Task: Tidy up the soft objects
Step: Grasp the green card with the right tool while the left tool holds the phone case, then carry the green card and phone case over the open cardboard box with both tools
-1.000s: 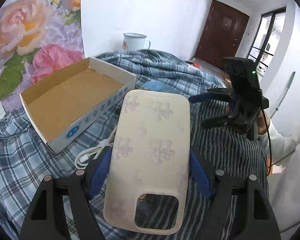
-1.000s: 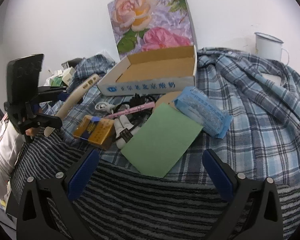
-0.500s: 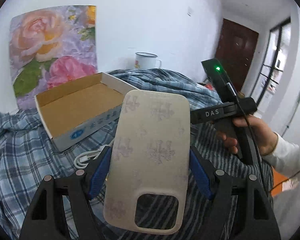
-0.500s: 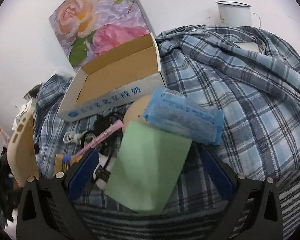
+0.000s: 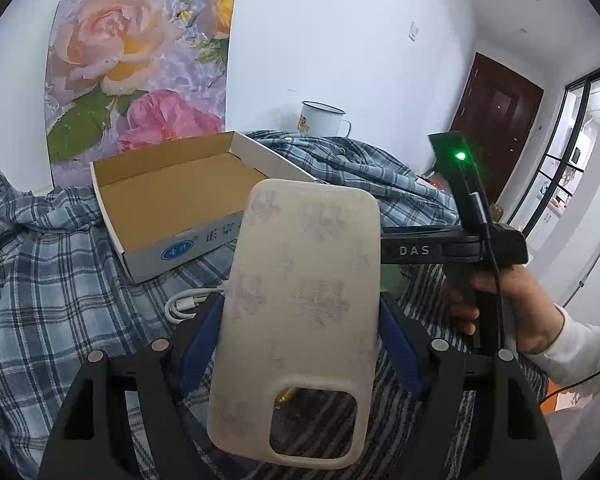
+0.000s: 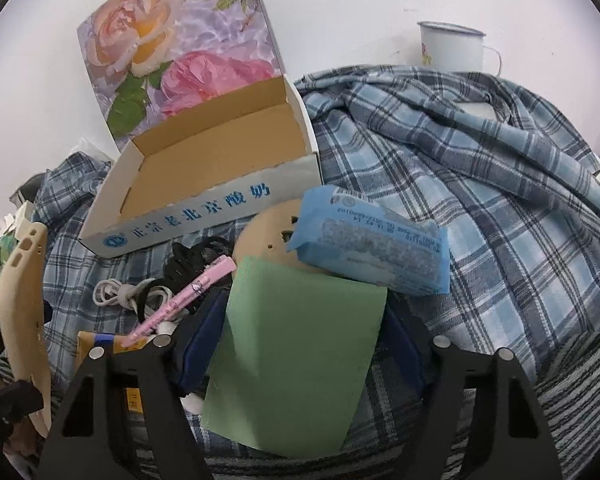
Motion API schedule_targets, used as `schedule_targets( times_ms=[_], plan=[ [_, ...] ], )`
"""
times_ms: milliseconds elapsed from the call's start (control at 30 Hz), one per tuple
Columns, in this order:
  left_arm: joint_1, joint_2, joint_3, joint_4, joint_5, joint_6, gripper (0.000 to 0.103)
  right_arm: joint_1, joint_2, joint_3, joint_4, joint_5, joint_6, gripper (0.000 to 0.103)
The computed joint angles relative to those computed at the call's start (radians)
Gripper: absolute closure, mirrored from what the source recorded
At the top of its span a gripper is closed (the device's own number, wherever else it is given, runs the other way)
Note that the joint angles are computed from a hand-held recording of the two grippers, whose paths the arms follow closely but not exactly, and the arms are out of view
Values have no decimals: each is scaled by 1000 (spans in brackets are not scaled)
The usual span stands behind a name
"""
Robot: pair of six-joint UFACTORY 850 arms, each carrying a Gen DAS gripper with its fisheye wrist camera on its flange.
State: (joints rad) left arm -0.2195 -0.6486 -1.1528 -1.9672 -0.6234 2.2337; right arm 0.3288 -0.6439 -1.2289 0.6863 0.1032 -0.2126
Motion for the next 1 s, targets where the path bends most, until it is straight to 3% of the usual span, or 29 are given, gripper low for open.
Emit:
schedule_targets(
  times_ms=[100, 267, 533, 1000],
  plan=[
    [-4, 7, -3, -32, 26, 3, 26, 10, 23, 25, -75, 47, 56, 29],
    [-17, 46, 17, -163, 66, 137, 26, 17, 67, 66, -305, 120, 226, 30],
    [-35, 123, 28, -266, 105, 251, 26, 9, 136, 113, -502, 206, 269, 30],
    [-91, 195, 8, -626, 138, 490, 26, -37, 233, 128, -700, 340, 271, 30]
  ],
)
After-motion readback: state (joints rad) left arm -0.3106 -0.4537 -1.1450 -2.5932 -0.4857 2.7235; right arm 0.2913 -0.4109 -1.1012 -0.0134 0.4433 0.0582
